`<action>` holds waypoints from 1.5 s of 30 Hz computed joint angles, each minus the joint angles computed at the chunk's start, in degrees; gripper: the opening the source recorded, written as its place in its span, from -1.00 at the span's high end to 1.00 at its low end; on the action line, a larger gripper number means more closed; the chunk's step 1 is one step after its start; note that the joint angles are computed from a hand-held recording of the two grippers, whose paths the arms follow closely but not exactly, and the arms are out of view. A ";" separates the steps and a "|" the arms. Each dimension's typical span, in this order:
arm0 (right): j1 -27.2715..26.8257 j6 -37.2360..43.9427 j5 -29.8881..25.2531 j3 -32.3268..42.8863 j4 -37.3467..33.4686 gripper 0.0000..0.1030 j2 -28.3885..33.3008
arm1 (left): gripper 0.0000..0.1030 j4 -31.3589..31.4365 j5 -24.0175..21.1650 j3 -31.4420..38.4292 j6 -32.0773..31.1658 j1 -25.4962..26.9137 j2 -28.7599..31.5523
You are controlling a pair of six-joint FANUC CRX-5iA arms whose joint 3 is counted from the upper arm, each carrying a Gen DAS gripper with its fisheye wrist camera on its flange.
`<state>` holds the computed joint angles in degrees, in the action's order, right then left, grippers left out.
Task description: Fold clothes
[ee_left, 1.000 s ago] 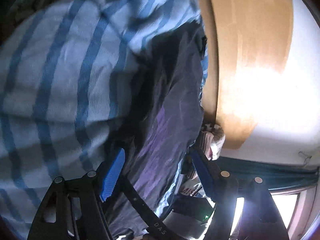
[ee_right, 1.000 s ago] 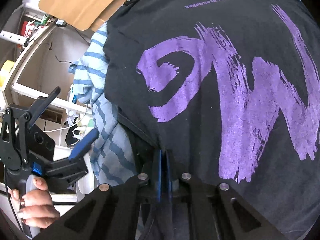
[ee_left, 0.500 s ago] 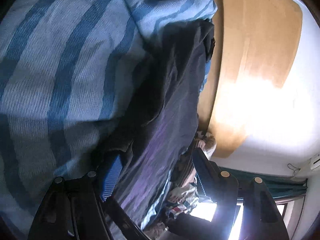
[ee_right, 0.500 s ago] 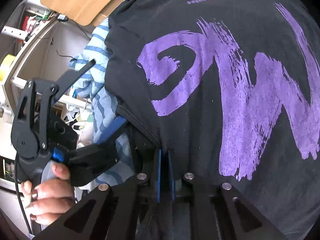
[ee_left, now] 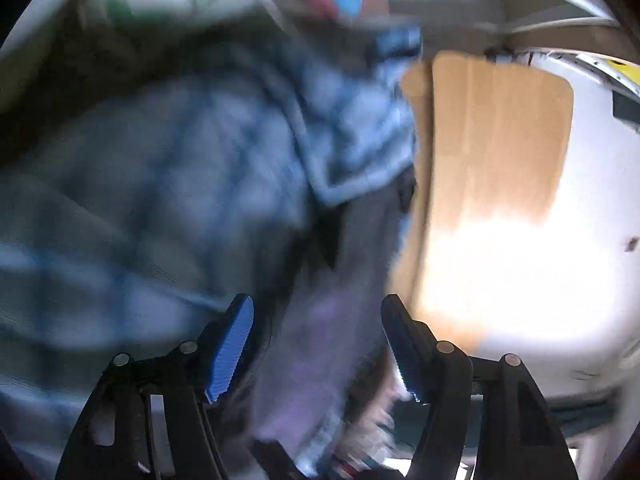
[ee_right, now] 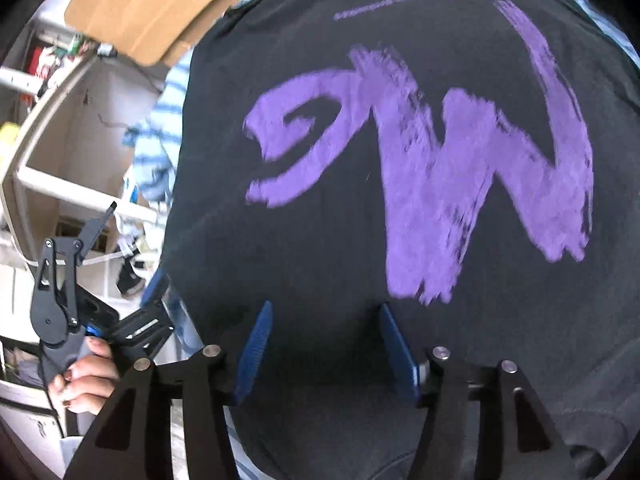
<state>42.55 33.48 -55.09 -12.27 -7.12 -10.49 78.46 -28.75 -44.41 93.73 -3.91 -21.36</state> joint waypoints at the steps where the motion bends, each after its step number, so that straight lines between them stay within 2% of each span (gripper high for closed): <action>1: 0.58 0.00 -0.39 0.18 0.35 -0.20 0.39 | -0.30 -4.50 -0.65 0.02 3.11 2.38 -1.25; 2: 1.56 -0.26 -0.97 0.59 1.45 -0.21 1.03 | -0.30 -6.00 -2.85 0.14 4.61 4.35 -1.47; 4: 3.74 -0.75 -2.03 0.80 4.35 -0.23 1.86 | -0.30 -2.14 -4.28 -0.99 2.44 5.11 -1.28; 5: 4.39 -0.78 -2.52 1.03 5.28 -0.24 2.24 | -0.30 -2.67 -7.77 -0.21 1.71 6.91 -0.33; 7: 5.59 -0.66 -3.47 1.89 6.90 -0.24 3.29 | -0.30 -3.57 -12.00 1.93 -1.33 7.95 1.56; 8: 5.96 -0.26 -3.49 1.95 6.97 -0.24 3.30 | -0.30 -5.97 -12.71 3.77 -0.73 7.16 2.71; 11: 7.05 1.12 -3.72 2.24 7.21 -0.24 3.51 | -0.31 -23.08 -21.28 14.14 1.97 8.92 7.53; 13: 7.77 1.75 -4.50 2.36 7.88 -0.24 3.79 | -0.31 -35.13 -26.93 23.00 4.74 7.91 11.71; 14: 8.05 2.01 -4.81 2.47 8.08 -0.24 3.99 | -0.30 -38.69 -27.94 25.74 5.89 6.80 13.21; 15: 8.04 2.01 -4.75 2.61 7.86 -0.24 4.25 | -0.23 -41.02 -28.74 27.85 5.96 5.80 14.66; 17: 7.82 1.44 -3.93 2.30 7.34 -0.24 4.26 | 0.70 -41.86 -30.70 30.43 4.80 4.37 18.04; 18: 7.73 1.20 -3.55 2.15 7.12 -0.24 4.26 | 0.83 -44.22 -31.08 31.53 6.67 3.97 18.55; 19: 7.67 1.12 -3.38 2.13 6.99 -0.23 4.30 | 0.82 -46.43 -31.46 32.53 8.46 3.58 19.00; 22: 7.68 1.60 -3.72 2.34 6.89 -0.22 4.42 | 0.82 -45.54 -29.60 28.97 9.68 4.38 15.91; 26: 8.28 2.34 -4.08 2.10 7.25 -0.21 4.42 | 0.82 -45.40 -28.67 27.21 9.39 4.14 15.38; 29: 9.33 2.29 -4.79 2.00 8.31 -0.21 4.24 | 0.76 -37.78 -26.76 22.78 6.92 6.03 14.24; 32: 10.57 2.37 -4.39 1.47 8.25 -0.21 3.19 | 0.74 -34.19 -26.05 19.81 4.92 7.32 12.77; 33: 11.12 2.52 -3.99 1.16 8.43 -0.19 2.95 | 0.74 -35.79 -26.31 20.42 5.64 7.41 12.50; 34: 11.67 2.66 -3.58 0.85 8.61 -0.02 2.70 | 0.72 -39.08 -26.82 21.78 7.37 7.61 11.96; 35: 12.28 2.75 -3.13 0.55 8.95 0.17 2.53 | 0.60 -40.62 -26.80 22.23 8.27 7.98 11.16; 36: 13.04 2.73 -2.54 0.29 9.77 0.20 2.55 | 0.47 -42.12 -26.79 22.66 9.13 8.36 10.35; 37: 13.79 2.61 -1.94 0.02 10.63 0.25 2.55 | 0.10 -42.97 -26.59 22.58 9.61 9.25 9.13; 38: 14.41 2.54 -1.31 -0.19 11.31 0.30 2.54 | -0.14 -42.66 -26.20 21.86 9.33 10.04 7.63; 41: 15.04 6.25 -0.34 0.97 9.62 0.39 3.57 | -0.15 -39.57 -26.65 21.76 5.53 10.79 6.66; 42: 14.68 8.63 -2.17 2.79 7.35 0.41 5.44 | -0.15 -37.77 -27.64 21.84 2.77 10.69 7.25; 45: 14.14 12.54 -3.26 5.04 1.67 0.40 8.18 | -0.13 -36.50 -30.09 26.18 -2.40 7.28 11.87</action>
